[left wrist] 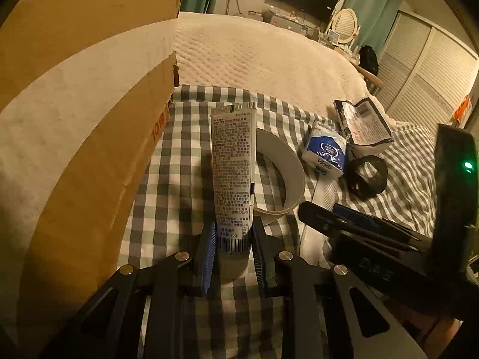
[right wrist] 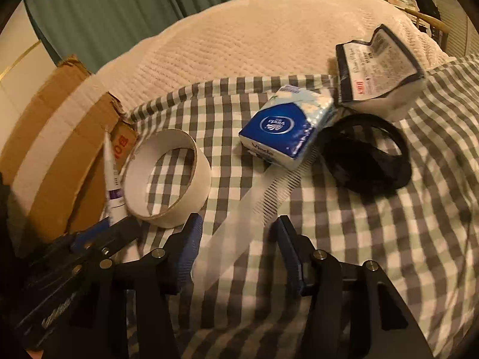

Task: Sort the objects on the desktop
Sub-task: 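Grasp the white tube with the left gripper while the right grasps the clear comb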

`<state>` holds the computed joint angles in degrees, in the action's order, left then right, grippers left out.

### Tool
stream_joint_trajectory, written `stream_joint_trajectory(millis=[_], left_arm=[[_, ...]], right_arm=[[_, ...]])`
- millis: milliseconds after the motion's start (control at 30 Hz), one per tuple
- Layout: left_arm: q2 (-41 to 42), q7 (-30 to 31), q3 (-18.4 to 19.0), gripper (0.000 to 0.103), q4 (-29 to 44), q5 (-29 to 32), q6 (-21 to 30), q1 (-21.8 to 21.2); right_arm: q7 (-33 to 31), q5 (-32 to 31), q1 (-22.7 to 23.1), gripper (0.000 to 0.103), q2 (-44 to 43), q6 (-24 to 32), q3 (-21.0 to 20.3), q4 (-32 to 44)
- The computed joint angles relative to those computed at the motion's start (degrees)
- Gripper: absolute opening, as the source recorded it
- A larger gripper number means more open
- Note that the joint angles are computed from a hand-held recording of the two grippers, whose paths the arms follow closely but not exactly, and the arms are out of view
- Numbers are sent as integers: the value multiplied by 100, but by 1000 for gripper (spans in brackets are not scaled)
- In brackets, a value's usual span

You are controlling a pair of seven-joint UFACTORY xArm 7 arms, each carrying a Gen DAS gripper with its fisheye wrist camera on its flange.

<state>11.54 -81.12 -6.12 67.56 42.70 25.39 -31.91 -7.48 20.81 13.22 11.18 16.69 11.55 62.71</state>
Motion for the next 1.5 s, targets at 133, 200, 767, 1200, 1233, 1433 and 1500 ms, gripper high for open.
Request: stream_joint_trajectory(millis=[133, 200, 767, 1200, 1233, 1433, 1500], left_arm=[[-11, 63, -15, 23, -26, -32, -111, 10], [-33, 122, -24, 23, -62, -81, -177, 25], [-71, 199, -18, 23, -108, -142, -479, -30], [-262, -309, 78, 23, -252, 312, -1129, -91], [-278, -349, 72, 23, -260, 352, -1191, -83], [-397, -605, 41, 23, -252, 618, -1271, -104], [-424, -582, -20, 23, -228, 609, -1114, -79]], right_arm=[[560, -724, 202, 42, 77, -31, -248, 31], [574, -806, 174, 36, -4, -13, -222, -36], [-1074, 1023, 196, 10, -1460, 581, -396, -1091], [-2278, 3267, 229, 7, -1559, 1192, -669, -740], [-2309, 3363, 226, 7, -1636, 1211, -678, -769], [-2079, 3177, 260, 7, -1890, 1285, -704, -841], [-1561, 2528, 155, 7, -1880, 1066, -517, -888]])
